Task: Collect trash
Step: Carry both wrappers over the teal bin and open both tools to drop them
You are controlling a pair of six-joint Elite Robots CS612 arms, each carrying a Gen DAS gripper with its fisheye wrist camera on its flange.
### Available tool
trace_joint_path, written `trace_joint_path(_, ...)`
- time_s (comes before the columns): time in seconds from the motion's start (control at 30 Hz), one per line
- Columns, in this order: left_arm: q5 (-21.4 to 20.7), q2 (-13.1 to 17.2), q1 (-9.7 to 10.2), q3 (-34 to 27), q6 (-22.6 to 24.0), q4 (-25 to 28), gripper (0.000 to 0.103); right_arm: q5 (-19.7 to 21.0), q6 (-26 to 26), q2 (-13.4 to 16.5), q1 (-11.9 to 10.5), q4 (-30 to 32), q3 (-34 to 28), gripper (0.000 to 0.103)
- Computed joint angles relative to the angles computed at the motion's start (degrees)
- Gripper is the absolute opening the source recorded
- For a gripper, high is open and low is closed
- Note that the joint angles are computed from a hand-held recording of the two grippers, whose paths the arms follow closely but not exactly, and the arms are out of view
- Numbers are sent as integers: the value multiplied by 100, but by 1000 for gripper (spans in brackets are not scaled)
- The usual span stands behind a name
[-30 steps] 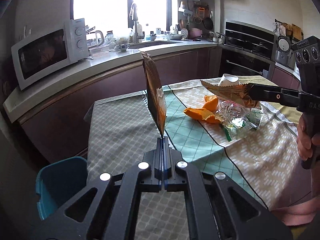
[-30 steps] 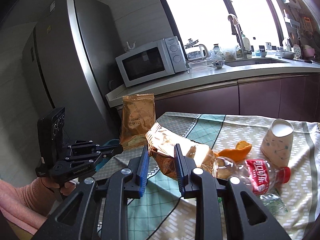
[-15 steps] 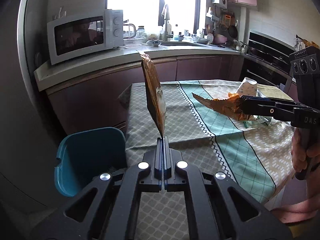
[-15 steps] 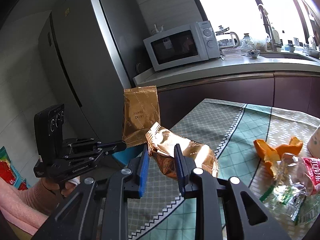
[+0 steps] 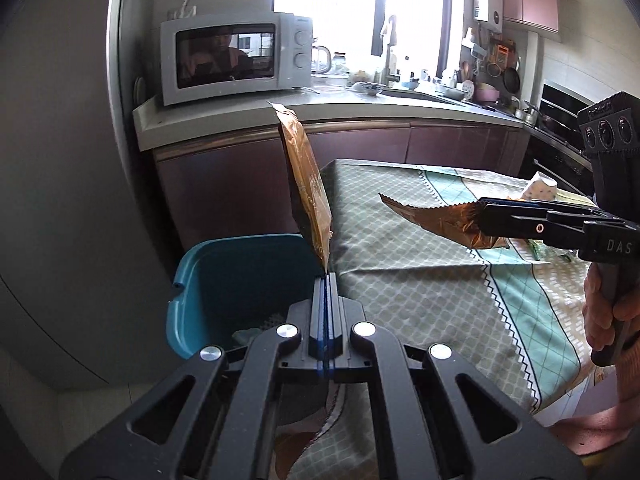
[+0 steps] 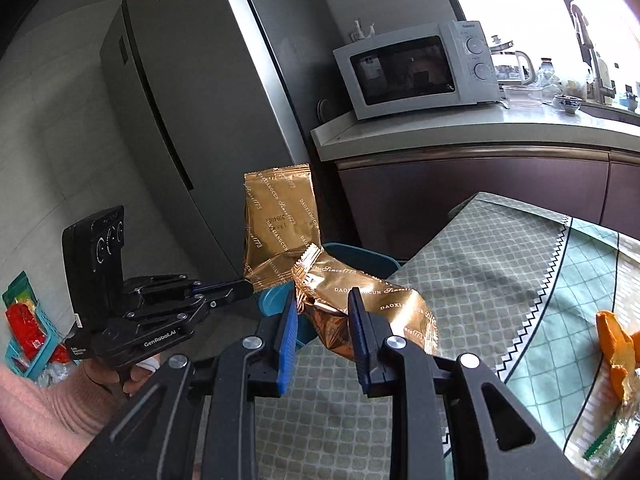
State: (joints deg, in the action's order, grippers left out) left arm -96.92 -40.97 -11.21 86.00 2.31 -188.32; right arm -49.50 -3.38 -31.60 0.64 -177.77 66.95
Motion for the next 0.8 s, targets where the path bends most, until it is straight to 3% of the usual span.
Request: trace_joint_path(0.8, 161, 91, 141, -40, -273, 118, 1, -11, -252, 428, 237, 1012, -1072, 23)
